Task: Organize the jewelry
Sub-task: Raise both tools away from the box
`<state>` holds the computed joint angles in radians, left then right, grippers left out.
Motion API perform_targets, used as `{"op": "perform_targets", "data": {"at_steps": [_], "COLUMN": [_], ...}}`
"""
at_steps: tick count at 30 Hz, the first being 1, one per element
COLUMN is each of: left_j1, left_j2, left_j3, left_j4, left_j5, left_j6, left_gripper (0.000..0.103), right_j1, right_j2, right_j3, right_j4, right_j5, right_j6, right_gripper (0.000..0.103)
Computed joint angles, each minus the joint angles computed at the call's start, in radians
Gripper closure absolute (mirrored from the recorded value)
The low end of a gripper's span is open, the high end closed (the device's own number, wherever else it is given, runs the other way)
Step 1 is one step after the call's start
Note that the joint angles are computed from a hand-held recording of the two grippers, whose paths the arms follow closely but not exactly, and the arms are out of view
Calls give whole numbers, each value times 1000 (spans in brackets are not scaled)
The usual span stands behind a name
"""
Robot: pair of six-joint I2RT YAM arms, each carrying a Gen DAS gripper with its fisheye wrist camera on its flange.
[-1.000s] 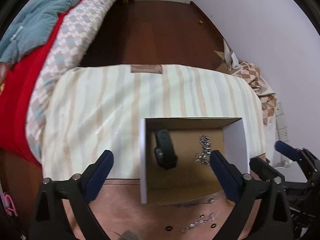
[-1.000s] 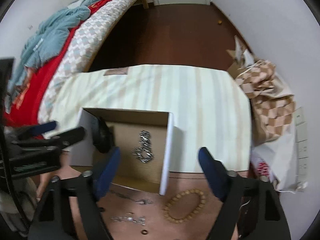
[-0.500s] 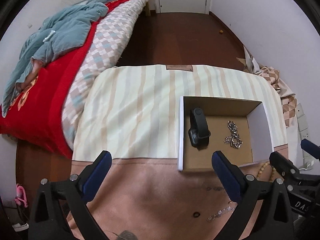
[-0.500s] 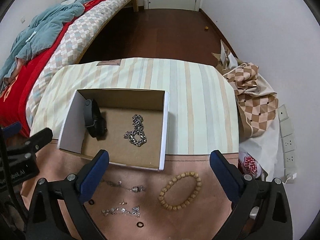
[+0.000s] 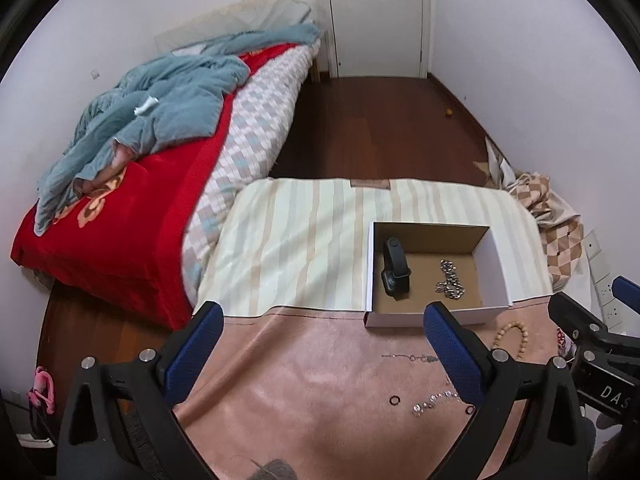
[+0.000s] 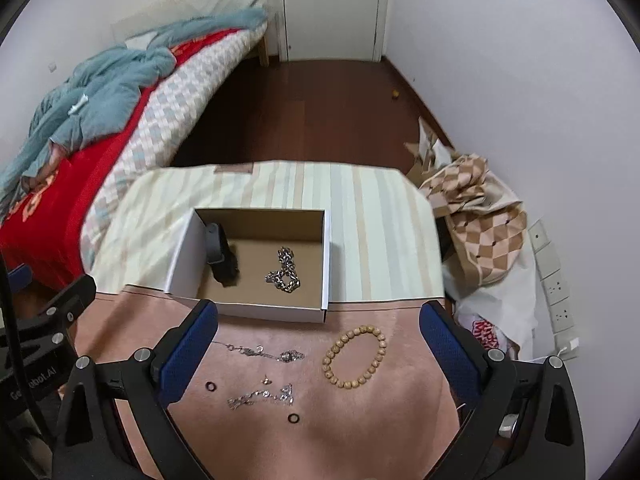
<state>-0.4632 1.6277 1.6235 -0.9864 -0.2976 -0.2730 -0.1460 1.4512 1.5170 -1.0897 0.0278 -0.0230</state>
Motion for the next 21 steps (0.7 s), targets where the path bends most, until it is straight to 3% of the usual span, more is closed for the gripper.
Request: {"op": "perform_targets", "data": {"at_steps": [14, 21], "left_j1": [-71, -64], "left_j2": [-249, -302], "left_j3": [-110, -193], "left_j4": [-47, 0], "left_j5": [-72, -44], "left_j6": [-53, -75], "left_gripper": [1, 1], "right_j1": [41, 28], "right_j2": [-253, -328], "right_j3": [7, -44], "right_j4": [-126, -140], "right_j5": [19, 5], "right_j6": [43, 44], "right_gripper": [1, 1]}}
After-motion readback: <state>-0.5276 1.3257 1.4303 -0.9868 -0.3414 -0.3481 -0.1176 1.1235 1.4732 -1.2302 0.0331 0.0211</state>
